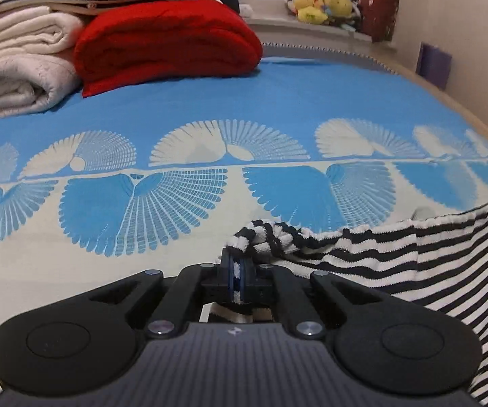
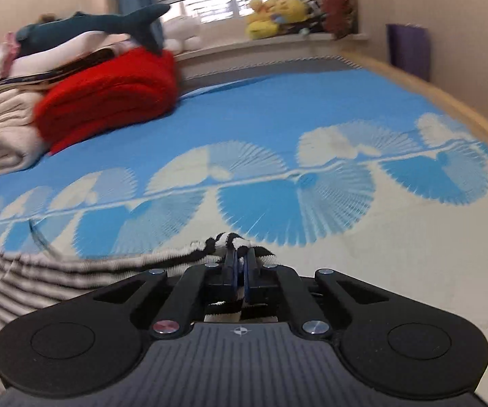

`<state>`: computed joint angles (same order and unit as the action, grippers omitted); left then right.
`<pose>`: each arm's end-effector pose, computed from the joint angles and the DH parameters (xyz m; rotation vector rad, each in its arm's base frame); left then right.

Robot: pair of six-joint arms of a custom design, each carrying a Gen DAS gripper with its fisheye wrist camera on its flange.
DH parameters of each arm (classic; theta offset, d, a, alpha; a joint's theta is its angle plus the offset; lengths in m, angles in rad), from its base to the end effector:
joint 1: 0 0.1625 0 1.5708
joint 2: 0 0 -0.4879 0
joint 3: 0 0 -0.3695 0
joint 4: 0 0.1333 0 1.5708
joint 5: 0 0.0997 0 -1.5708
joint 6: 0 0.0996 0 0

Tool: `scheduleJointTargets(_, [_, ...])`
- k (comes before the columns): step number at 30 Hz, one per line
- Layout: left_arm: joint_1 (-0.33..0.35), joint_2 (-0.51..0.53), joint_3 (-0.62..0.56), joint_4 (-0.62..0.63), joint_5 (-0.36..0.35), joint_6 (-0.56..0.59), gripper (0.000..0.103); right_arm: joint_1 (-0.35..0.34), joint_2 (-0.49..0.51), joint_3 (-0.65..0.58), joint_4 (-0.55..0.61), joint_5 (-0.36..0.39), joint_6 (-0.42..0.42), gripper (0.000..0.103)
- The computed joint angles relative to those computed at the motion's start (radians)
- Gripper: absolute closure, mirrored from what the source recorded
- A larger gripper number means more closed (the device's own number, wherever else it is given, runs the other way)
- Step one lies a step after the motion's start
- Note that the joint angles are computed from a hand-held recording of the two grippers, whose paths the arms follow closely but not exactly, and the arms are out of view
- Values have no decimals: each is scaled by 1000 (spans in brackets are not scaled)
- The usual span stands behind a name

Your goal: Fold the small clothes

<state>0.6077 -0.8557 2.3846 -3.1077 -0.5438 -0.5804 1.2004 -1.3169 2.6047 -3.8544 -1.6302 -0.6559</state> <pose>-0.2327 -0.4281 0.1110 0.4242 2.2164 -0.8940 -0.0128 -0.3849 0.3096 0.3008 -2.3636 1.0935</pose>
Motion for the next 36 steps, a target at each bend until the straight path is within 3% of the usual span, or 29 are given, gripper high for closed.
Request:
scheduleJointTargets(4, [33,32,-25,-87,48,-12,100,41,114,-36,-140,-52,45,101])
scheduleJointTargets(7, [80,15,-70,59,42,-103,100,79,204,-71,-213,-89,-22,101])
scheduleJointTargets(9, [132,-3,-116,198,-61,-167,95,106,257,-113,-184,-172,-47,100])
scheduleJointTargets(11, [186,-20,-156,311,-182,-231,73,132,285,-176,-17,-330,-20,98])
scheduleJointTargets(13, [190,-44,-136,276,-195,-272,59,134,309,-203,53,-422,16,93])
scheduleJointTargets(15, [181,-79,-104,209,-194,-287,43,138,289,-195,49,-406,26,84])
scheduleJointTargets(16, [174,-93,-90,185,-193,-292,39,138,263,-188,66,-383,47,70])
scheduleJointTargets(18, [154,-110,-70,135,-194,-275,39,116,193,-159,102,-300,98,57])
scheduleJointTargets(21, [138,-96,-77,76,-249,-185,39,88,104,-126,160,-214,115,57])
scheduleJointTargets(26, [126,-17,-106,2,-410,28,40,56,4,-108,342,-160,2,57])
scheduleJointTargets(28, [114,38,-135,61,-380,80,40,51,-15,-124,466,-203,-16,57])
scheduleJointTargets(31, [119,109,-182,183,-309,60,37,71,18,-131,486,-330,-47,57])
scheduleJointTargets(33, [110,133,-181,149,-262,70,36,71,8,-133,498,-333,-44,57])
scheduleJointTargets(36, [98,104,-164,131,-249,-11,38,49,-54,-131,525,-289,-8,55])
